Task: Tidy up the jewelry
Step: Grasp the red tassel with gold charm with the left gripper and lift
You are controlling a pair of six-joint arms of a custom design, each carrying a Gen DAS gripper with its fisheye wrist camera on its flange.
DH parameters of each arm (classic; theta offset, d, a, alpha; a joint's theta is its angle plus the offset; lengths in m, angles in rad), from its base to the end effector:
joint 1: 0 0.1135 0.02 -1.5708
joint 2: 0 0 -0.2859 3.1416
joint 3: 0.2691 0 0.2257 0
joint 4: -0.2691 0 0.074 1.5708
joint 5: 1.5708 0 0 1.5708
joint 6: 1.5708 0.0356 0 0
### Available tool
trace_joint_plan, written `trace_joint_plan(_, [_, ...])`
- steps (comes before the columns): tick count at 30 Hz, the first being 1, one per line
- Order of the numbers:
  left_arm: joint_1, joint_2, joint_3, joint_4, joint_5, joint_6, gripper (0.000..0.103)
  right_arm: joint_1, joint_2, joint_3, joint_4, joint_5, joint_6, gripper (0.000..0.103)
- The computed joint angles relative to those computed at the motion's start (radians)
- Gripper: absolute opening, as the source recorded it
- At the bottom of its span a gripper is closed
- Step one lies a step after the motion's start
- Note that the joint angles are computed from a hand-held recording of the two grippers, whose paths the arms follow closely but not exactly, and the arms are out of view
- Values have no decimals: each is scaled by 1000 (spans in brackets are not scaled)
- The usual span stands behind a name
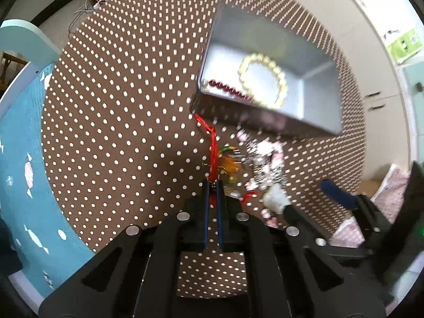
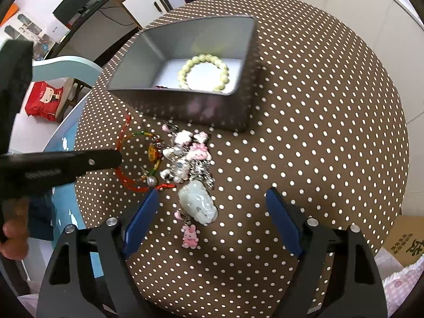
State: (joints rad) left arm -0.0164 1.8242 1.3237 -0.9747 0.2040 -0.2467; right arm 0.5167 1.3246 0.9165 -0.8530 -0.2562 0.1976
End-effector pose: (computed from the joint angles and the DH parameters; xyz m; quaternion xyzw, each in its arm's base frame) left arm 0.3216 -0.0125 0.2301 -0.1093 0.9876 -0.1071 0.0338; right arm 0.1754 0.1101 0.2562 -0.1751 0.9644 0.1717 0.0992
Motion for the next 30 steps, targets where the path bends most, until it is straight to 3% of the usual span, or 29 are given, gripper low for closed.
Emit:
trace_joint_plan(3, [12, -17, 43, -21, 34, 1, 4, 34, -5, 14, 3, -1, 15, 78])
trace_joint_plan(8, [58, -39, 76, -49, 101, 49, 4, 90, -10, 20, 23, -4, 67, 63])
trace_joint_plan(16, [200, -46, 24, -104, 195, 226, 4, 214, -7, 8, 100, 21, 234, 50])
trace_joint_plan(20, [237, -40, -52, -89, 195, 265, 4, 296, 12, 7, 121, 49, 314, 47])
trace_joint_plan(24, [315, -47, -95, -92, 186, 335, 4, 345, 35, 7, 146, 71, 369, 37])
trace_joint_plan(30, [491, -85, -116, -120, 143, 526, 4, 345, 63, -13, 253, 80, 409, 22])
